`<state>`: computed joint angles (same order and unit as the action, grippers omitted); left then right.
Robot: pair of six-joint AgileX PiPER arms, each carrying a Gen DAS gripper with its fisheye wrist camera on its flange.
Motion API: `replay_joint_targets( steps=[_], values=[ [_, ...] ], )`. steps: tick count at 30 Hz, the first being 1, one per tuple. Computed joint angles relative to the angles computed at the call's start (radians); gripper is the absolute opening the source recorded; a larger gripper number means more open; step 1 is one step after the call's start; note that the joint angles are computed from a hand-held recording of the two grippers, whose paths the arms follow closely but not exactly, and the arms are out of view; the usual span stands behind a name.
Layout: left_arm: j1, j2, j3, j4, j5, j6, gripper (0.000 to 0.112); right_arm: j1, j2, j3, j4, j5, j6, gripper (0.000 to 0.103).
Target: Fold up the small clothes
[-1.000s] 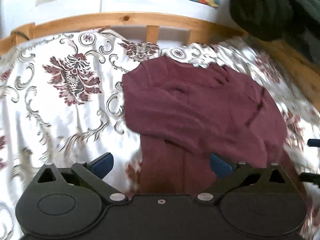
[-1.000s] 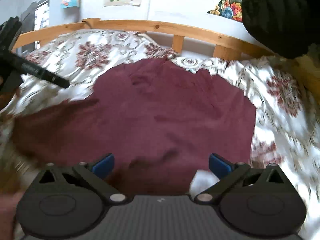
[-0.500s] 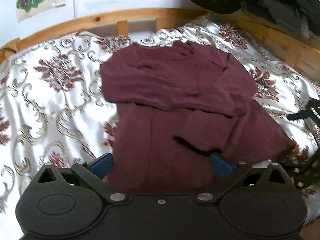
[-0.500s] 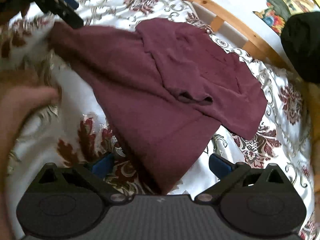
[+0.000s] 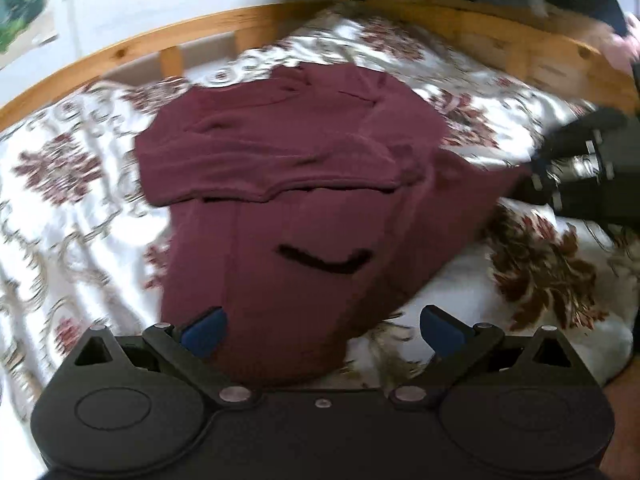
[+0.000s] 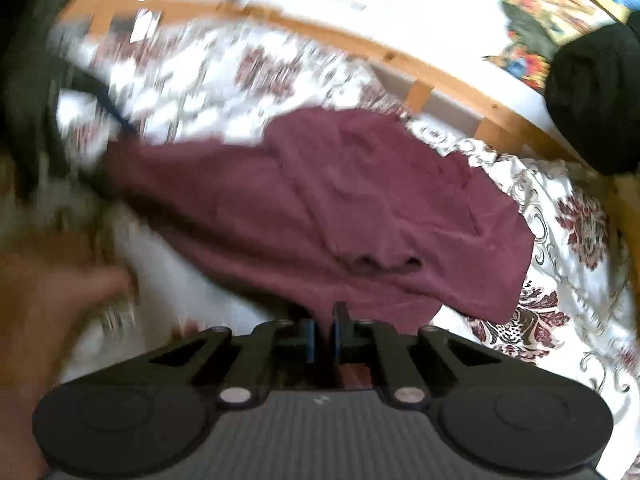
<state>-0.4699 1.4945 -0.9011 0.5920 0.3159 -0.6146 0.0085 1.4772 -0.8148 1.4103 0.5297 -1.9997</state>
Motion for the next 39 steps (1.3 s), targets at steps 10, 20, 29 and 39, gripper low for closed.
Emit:
replay_joint_targets(
  steps=[10, 20, 29, 39],
  values=[
    [-0.185, 0.294, -0.284, 0.44, 0.246, -0.382, 0.094, -0.156, 0.065, -0.153, 0.007, 0.219, 0.228, 0.01],
    [-0.237, 0.323, -0.23, 0.635, 0.504, -0.551, 0.082, -0.199, 0.055, -0.138, 0.075, 0.264, 0.21, 0.01],
    [-0.228, 0.249, -0.096, 0.759, 0.673, -0.674, 0.059, -0.207, 0.05, -0.132, 0.11, 0.26, 0.211, 0.009],
    [-0.222, 0.112, 0.017, 0.818, 0.526, -0.782, 0.005, -0.1, -0.036, -0.002, 0.148, 0.068, -0.047, 0.008]
  ],
)
